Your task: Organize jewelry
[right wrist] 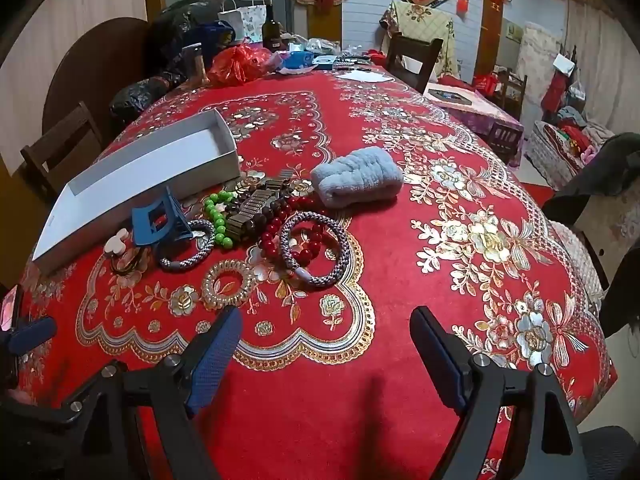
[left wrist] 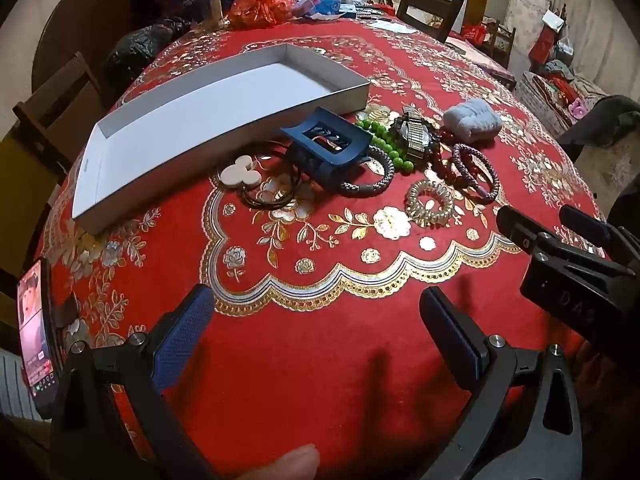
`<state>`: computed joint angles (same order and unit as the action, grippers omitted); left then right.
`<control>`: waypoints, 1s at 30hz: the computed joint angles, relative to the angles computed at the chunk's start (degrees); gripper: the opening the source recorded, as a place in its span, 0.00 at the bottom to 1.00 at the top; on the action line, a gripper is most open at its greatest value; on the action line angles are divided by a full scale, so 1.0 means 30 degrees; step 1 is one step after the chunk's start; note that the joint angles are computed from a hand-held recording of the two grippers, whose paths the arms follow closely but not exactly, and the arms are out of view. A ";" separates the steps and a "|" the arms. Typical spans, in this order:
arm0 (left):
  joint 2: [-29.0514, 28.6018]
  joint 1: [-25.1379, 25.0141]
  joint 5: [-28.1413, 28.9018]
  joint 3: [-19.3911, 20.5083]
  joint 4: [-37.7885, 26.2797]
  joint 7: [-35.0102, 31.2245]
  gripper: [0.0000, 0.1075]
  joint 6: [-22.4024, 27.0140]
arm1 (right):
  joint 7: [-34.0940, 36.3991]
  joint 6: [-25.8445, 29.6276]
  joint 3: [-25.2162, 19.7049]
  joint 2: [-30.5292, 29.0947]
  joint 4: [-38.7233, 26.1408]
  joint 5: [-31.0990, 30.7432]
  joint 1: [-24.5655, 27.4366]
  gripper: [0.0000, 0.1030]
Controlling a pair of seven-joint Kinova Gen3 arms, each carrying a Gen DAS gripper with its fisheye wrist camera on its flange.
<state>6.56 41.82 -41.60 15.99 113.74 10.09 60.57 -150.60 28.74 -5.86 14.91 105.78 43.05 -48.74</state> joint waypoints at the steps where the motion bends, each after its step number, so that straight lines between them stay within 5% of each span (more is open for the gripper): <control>1: 0.0093 0.0084 -0.0147 0.0026 -0.0023 0.0142 0.95 0.0169 | 0.0009 -0.0003 -0.0006 0.0006 0.0001 -0.0002 0.0005 0.81; 6: 0.0028 0.0838 -0.1691 -0.0160 0.0565 0.1704 0.95 0.0431 | 0.0147 -0.0009 -0.0021 0.0024 -0.0026 -0.0107 0.0054 0.81; 17: 0.0584 0.0421 -0.0692 -0.0050 0.0057 -0.0174 0.95 0.0686 | 0.0145 -0.0060 0.0090 0.0129 -0.0002 -0.0195 -0.0013 0.81; 21: 0.0376 0.0619 -0.0973 -0.0028 0.0261 -0.0043 0.95 0.0332 | 0.1196 -0.0520 0.1488 -0.0235 0.0056 -0.1433 -0.0933 0.81; 25: -0.0002 0.0378 -0.0930 -0.0002 0.0646 -0.0095 0.95 -0.0525 | 0.4302 -0.0413 -0.1203 -0.0485 -0.0602 -0.3540 0.2108 0.81; 30: -0.0426 -0.0132 -0.0666 -0.0059 0.1299 0.0425 0.95 -0.1464 | 0.8186 0.1231 -0.5627 -0.0296 -0.1955 -0.3443 0.6261 0.81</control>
<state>5.28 41.42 -43.60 15.81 117.64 11.37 56.18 -126.04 32.43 -22.74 14.02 99.91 32.73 -29.96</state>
